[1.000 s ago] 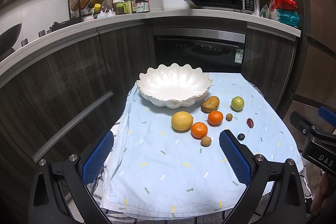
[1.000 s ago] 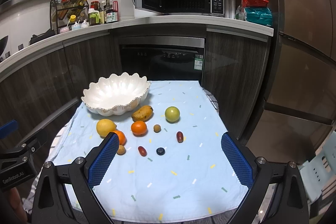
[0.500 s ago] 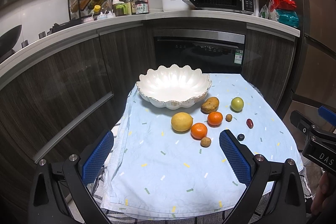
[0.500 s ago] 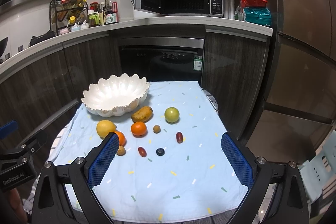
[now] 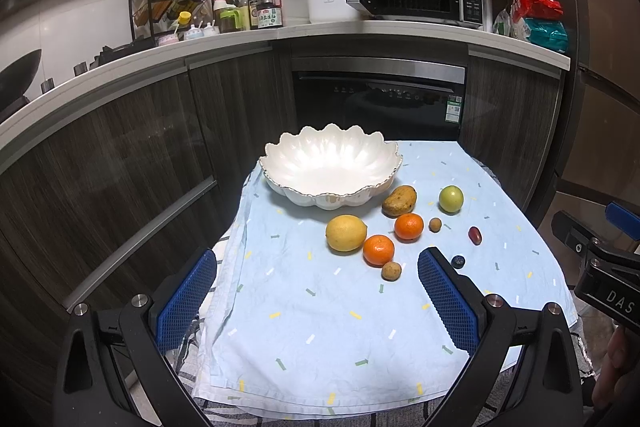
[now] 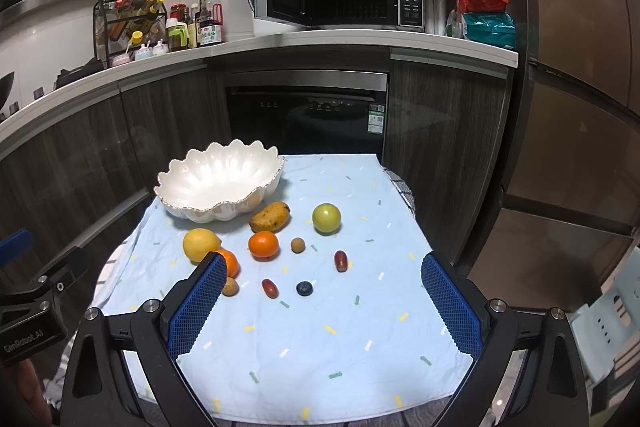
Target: Organize fruits
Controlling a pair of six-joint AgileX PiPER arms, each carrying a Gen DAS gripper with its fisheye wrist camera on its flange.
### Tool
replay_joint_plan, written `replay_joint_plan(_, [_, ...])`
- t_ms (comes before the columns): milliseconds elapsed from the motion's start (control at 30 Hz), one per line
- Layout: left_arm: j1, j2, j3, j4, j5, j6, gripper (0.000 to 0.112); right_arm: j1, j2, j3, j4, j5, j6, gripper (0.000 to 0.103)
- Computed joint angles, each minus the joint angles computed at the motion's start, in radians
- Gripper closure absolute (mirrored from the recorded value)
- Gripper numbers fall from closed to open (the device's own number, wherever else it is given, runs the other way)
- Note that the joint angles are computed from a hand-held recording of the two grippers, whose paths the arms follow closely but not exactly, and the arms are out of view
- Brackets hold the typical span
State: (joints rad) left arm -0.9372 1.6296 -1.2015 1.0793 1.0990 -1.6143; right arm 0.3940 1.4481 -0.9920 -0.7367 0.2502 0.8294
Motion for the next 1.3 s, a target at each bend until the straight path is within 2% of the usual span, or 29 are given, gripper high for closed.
replay_joint_plan(567, [-0.011, 0.006, -0.027, -0.015, 0.021, 0.019, 0.01, 0.004, 0.008, 0.004, -0.041, -0.005, 0.042, 0.004])
replay_joint_plan(1300, [0.068, 0.042, -0.031, -0.034, -0.073, 0.068, 0.01, 0.008, 0.09, -0.058, -0.013, 0.005, 0.01, 0.004])
